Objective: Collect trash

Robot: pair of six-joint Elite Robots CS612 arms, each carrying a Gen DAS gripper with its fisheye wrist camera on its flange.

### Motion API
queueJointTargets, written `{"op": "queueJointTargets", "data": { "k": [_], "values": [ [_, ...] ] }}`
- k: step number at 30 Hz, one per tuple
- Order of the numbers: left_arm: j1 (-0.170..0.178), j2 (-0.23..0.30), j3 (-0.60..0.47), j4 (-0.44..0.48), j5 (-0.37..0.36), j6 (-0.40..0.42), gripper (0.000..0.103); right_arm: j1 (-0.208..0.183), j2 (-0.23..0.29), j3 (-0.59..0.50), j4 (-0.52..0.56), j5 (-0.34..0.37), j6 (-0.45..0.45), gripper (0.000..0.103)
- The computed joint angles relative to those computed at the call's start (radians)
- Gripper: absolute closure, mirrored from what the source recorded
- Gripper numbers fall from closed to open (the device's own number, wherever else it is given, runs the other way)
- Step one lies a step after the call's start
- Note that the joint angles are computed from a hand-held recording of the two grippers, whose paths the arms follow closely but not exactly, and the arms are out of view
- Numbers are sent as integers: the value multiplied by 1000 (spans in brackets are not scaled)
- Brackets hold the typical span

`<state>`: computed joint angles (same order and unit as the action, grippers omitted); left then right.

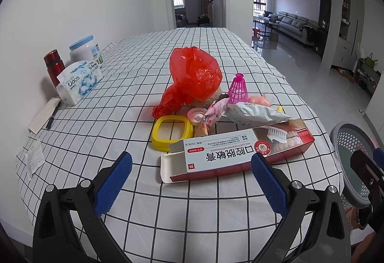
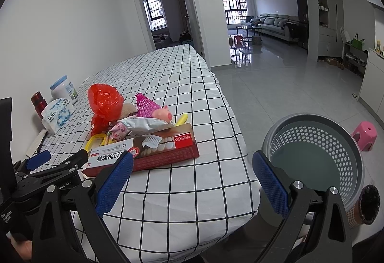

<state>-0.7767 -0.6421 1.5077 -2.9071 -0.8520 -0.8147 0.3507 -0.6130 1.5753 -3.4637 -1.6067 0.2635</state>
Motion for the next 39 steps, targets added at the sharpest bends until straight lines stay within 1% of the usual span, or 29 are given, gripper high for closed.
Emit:
{"op": "queueJointTargets", "data": {
  "k": [15, 23, 28, 34, 39],
  "values": [
    [1, 0, 0, 0, -4, 0, 6, 2, 1, -4, 5, 0, -3, 8],
    [17, 1, 7, 7, -5, -22, 6, -1, 20, -29, 27, 25, -13, 8],
    [34, 4, 7, 23, 11, -29, 6, -1, 42, -74, 62, 53, -44, 8],
    [63, 7, -1, 57, -2, -53, 6, 4, 76, -157, 123, 82, -92, 8],
    [83, 11, -12, 51, -11, -38, 6, 11, 106, -237, 187, 99, -135, 8]
  ]
}}
